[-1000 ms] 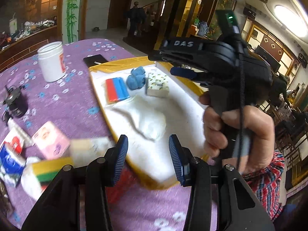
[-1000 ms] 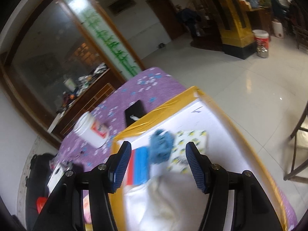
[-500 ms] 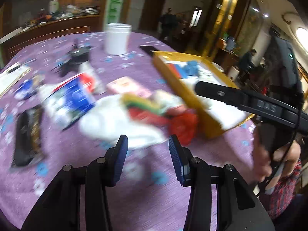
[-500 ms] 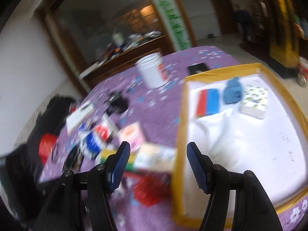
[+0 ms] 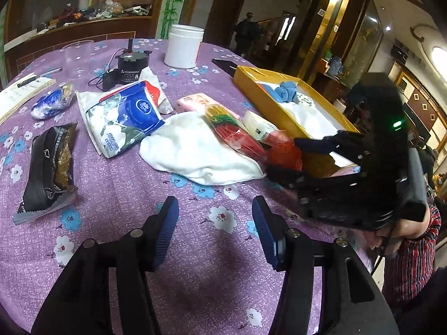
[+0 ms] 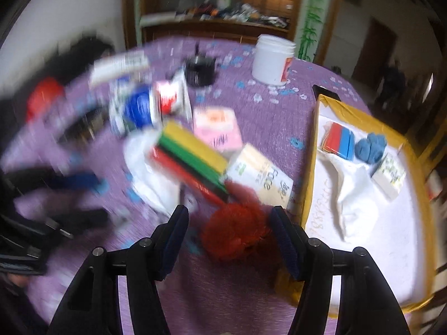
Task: Organize soft objects
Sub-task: 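Grasp the red mesh bag with the right tool, then grasp the black bag with left tool while right tool holds red mesh bag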
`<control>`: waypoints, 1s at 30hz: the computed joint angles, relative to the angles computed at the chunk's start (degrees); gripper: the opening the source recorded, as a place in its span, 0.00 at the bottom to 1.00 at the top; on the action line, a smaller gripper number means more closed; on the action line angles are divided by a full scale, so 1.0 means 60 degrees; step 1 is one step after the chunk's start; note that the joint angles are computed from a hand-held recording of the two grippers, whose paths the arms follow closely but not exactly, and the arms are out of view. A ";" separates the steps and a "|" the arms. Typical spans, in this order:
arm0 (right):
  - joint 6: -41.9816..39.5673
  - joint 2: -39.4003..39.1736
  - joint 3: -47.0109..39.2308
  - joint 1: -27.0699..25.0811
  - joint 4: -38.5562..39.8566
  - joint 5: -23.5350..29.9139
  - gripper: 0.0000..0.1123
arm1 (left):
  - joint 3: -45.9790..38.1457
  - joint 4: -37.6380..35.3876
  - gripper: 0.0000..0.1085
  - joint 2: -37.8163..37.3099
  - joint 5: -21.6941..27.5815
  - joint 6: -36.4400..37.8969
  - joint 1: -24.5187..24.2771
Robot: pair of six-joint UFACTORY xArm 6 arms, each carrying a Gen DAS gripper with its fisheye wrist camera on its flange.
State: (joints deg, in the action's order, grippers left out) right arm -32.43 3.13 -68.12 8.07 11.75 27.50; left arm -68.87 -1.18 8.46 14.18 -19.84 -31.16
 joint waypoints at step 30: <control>-0.4235 -0.0846 0.0905 -0.0426 0.5644 0.1267 0.40 | -0.0078 0.0614 0.68 -0.0789 0.1831 -0.2933 0.2070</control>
